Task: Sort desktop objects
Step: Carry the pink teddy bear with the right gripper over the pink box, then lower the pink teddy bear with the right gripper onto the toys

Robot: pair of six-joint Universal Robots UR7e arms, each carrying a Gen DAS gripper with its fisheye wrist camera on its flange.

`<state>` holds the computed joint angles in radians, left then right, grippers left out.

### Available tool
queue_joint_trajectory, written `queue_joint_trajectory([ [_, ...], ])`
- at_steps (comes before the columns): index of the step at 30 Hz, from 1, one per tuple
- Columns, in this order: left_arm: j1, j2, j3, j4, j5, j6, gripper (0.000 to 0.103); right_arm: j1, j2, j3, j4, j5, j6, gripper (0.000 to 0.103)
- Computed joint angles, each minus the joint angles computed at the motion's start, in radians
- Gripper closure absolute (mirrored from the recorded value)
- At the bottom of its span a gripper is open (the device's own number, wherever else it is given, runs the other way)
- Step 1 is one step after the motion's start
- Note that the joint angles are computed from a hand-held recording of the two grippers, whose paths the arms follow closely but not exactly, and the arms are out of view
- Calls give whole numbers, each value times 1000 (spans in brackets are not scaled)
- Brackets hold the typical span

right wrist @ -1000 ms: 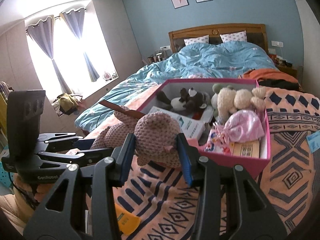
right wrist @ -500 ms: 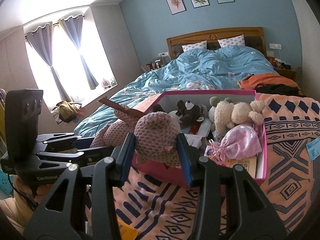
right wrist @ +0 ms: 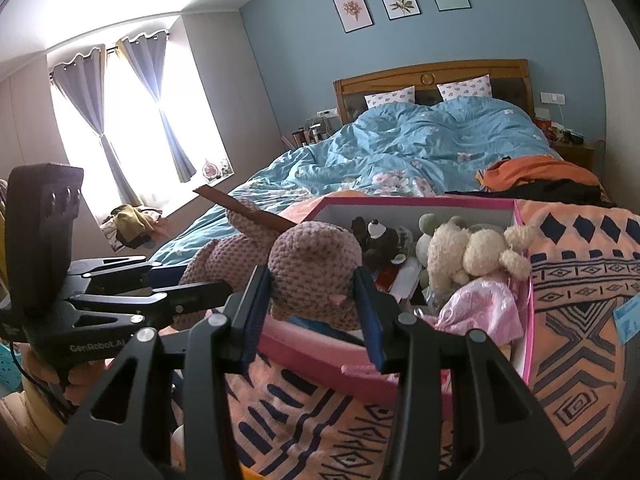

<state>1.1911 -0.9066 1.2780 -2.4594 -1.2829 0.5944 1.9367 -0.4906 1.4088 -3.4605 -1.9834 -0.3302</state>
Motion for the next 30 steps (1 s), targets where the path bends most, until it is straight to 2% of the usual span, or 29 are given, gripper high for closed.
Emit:
queue_joint_trajectory([
  [14,-4,53,-63,-4,36,19,69,-18,24,-74,57,0,-3,58],
  [30,1,136,-180,34,51,41,69,-44,45,-148,123,11,35,58],
])
